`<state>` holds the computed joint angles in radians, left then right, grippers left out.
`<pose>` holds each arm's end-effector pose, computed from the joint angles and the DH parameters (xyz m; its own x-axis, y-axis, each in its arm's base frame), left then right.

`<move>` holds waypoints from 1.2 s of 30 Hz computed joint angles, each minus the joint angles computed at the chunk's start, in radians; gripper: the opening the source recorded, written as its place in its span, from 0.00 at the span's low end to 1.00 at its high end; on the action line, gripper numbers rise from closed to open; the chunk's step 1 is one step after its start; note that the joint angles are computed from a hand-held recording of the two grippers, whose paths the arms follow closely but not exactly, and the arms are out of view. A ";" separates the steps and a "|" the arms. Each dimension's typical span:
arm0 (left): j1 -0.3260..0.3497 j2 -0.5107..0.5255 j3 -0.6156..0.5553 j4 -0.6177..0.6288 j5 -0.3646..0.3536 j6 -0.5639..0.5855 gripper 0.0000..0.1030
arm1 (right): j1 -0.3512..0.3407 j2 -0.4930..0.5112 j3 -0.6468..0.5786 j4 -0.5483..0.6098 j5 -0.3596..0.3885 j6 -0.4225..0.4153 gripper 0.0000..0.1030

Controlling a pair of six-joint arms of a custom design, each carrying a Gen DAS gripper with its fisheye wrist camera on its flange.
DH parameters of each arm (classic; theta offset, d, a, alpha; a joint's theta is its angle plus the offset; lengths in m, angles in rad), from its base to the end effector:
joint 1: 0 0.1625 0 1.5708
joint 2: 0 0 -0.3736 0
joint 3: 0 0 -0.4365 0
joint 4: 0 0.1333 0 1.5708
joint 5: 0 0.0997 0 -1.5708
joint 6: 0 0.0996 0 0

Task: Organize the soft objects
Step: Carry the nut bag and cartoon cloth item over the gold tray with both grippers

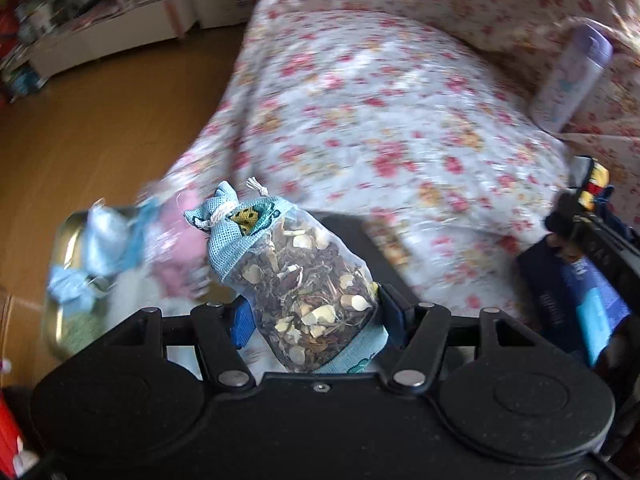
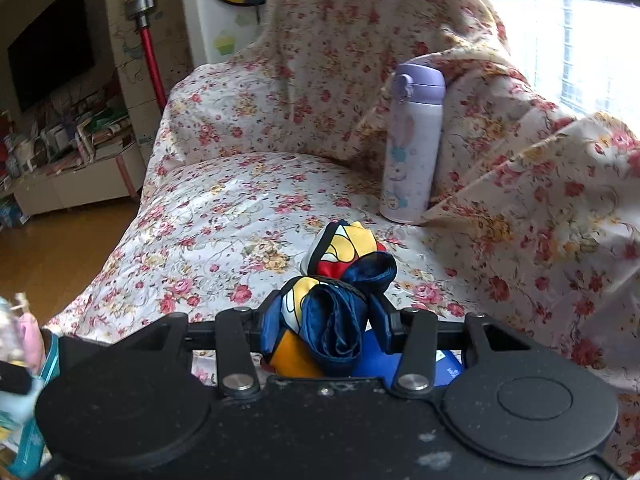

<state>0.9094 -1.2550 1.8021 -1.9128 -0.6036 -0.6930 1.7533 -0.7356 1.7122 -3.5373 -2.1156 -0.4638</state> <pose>-0.1832 -0.5859 0.2149 -0.6495 -0.1236 -0.7502 0.2423 0.9016 -0.3583 0.1978 -0.6217 0.0881 -0.7779 0.0008 0.6283 -0.5005 0.6038 -0.6204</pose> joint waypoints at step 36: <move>0.139 -0.430 0.165 0.049 0.096 -0.069 0.56 | 0.203 -0.076 0.045 0.335 0.053 -0.010 0.44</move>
